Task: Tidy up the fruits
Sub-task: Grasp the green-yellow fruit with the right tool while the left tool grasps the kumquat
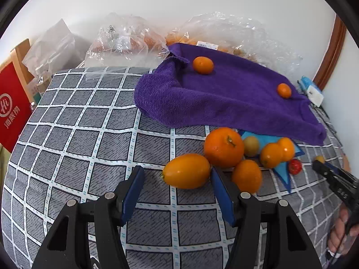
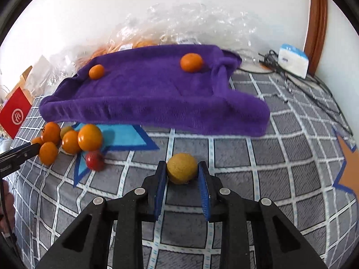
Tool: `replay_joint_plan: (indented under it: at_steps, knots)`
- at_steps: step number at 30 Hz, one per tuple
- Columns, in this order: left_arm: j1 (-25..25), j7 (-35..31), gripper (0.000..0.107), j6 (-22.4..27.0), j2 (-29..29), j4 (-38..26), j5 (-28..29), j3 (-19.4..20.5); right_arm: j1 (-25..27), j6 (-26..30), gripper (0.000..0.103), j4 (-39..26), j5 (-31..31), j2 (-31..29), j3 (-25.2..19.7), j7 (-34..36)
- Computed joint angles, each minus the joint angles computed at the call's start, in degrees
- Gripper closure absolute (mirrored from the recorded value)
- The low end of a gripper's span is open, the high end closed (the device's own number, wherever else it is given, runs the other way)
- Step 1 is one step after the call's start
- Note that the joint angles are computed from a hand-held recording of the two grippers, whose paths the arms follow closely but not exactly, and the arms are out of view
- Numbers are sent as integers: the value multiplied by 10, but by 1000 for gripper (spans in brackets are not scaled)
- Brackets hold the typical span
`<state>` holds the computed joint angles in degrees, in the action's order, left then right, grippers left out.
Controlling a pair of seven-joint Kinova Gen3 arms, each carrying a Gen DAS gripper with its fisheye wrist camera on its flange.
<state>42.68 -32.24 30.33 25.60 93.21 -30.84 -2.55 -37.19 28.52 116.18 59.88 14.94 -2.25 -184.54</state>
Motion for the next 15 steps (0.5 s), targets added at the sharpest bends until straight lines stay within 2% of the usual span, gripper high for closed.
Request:
replay_joint_plan:
  at_steps: [5, 9, 15]
  knots:
    - [50, 69, 49, 13, 14, -3, -55, -37, -3, -6, 75, 5, 13, -1, 2, -12]
    - [43, 108, 49, -4, 9, 8, -62, -35, -9, 8, 75, 4, 24, 2, -2, -19]
    - [34, 105, 49, 2, 13, 1, -69, -25, -8, 10, 75, 0, 26, 6, -9, -6]
